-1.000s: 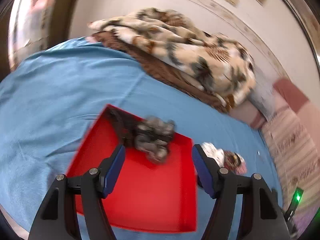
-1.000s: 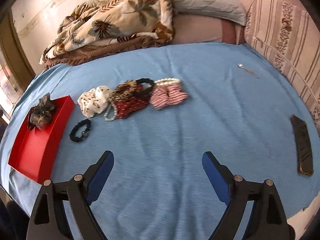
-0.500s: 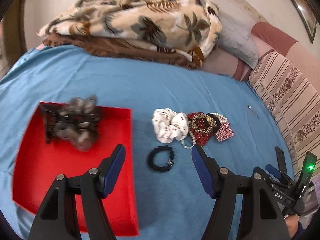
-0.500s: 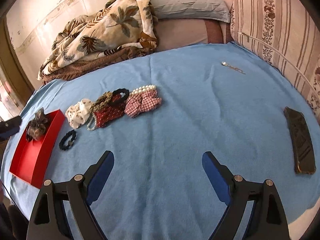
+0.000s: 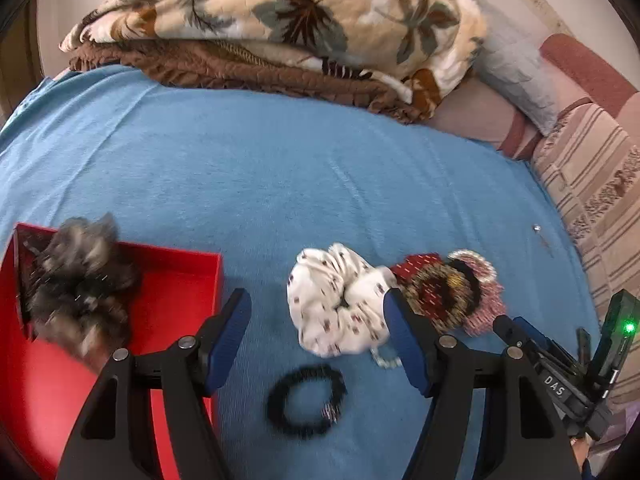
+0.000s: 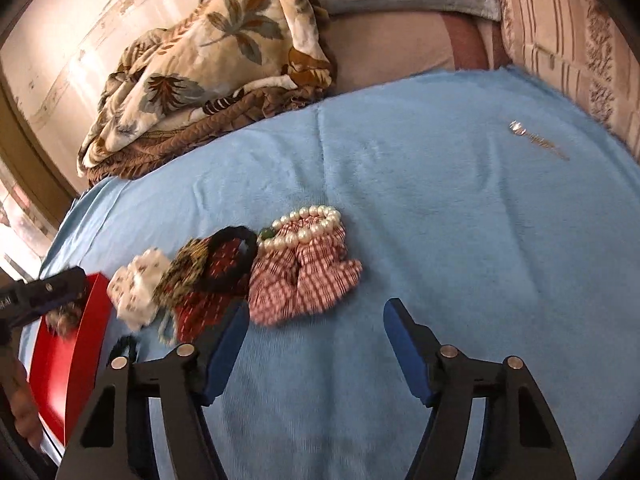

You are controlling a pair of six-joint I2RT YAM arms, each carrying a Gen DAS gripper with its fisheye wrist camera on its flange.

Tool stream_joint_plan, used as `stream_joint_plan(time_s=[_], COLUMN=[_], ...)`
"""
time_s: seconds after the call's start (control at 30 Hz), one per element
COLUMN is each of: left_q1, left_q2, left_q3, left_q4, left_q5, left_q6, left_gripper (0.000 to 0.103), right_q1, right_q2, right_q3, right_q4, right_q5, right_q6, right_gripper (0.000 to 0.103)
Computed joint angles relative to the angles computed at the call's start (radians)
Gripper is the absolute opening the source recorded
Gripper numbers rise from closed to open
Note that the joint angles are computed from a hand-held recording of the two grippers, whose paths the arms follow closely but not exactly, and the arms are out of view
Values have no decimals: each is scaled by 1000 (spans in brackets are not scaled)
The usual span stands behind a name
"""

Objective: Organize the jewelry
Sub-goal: 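Grasp the white polka-dot scrunchie with the left tool while the right tool grasps the gingham scrunchie, then lower the white scrunchie into the tray with the left tool while the right releases the gingham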

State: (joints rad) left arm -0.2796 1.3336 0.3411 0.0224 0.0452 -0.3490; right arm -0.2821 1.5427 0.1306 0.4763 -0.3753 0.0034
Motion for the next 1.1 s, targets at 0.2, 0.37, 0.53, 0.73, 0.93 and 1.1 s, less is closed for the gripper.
stream_joint_plan(time_s=[0.2, 0.37, 0.53, 0.73, 0.93, 1.1], left_q1=[28, -39, -47, -31, -55, -130], left_q2=[247, 361, 200, -97, -405, -752], left_q3=[78, 148, 146, 133, 94, 66], left_q4=[112, 95, 38, -129, -349, -636], left_q5=[65, 46, -64, -130, -97, -126], left_q6=[-3, 13, 10, 44, 28, -6], left_gripper=[66, 7, 7, 7, 7, 7], right_q1=[-9, -35, -126, -341, -522, -604], right_q2=[170, 195, -7, -288, -551, -805], right_q3=[73, 113, 74, 87, 89, 78], right_q4=[81, 38, -70, -360, -701, -1000], right_q5=[-34, -118, -139, -227, -310, -345], right_q6=[44, 27, -10, -128, -325, -476], right_gripper=[61, 12, 10, 9, 9, 10])
